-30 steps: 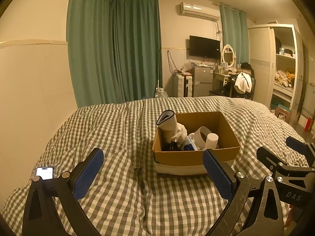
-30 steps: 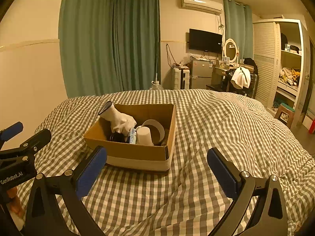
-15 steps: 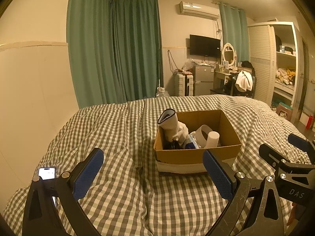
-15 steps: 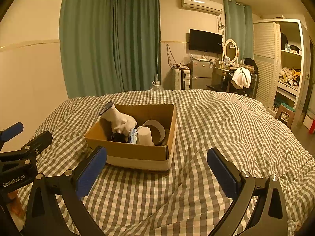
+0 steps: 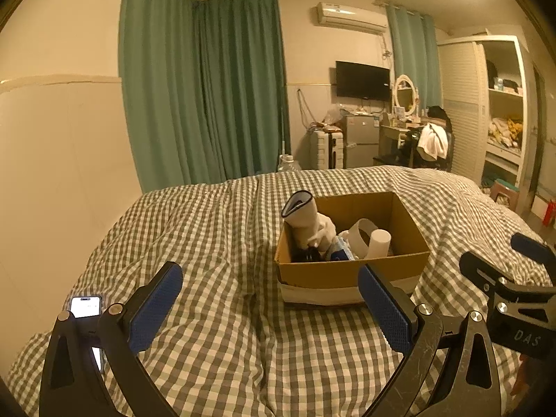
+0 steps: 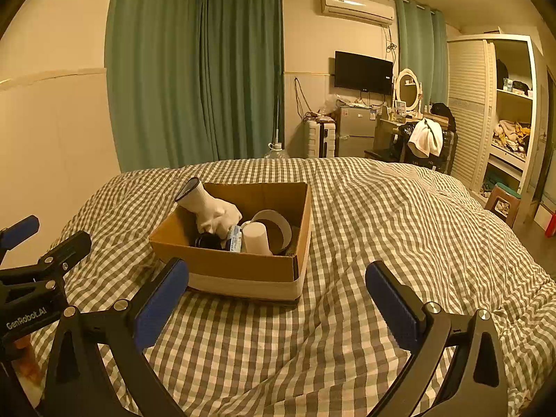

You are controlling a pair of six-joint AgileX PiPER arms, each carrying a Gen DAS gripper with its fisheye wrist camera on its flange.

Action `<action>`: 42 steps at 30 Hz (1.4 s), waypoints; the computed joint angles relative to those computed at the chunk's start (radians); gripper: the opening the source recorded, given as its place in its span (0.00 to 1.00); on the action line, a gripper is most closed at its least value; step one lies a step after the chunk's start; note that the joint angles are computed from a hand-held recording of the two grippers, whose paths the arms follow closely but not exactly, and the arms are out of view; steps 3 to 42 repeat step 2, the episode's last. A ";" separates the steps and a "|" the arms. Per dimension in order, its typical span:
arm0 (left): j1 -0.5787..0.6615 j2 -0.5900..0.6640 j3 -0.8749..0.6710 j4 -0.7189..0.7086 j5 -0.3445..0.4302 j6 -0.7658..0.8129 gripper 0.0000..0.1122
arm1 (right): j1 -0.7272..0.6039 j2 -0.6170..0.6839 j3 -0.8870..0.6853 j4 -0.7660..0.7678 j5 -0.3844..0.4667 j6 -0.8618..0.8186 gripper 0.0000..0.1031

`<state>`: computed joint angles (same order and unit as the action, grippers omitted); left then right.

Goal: Organize objects

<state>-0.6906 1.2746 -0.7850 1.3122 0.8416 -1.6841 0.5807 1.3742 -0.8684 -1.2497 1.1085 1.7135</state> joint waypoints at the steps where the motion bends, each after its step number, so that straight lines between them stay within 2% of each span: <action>1: -0.008 0.010 -0.008 -0.002 0.017 0.007 0.92 | 0.000 -0.001 0.001 0.000 0.001 0.000 0.99; 42: -0.011 0.016 -0.014 -0.004 0.027 0.011 0.92 | 0.000 -0.002 0.001 0.000 -0.001 0.000 0.99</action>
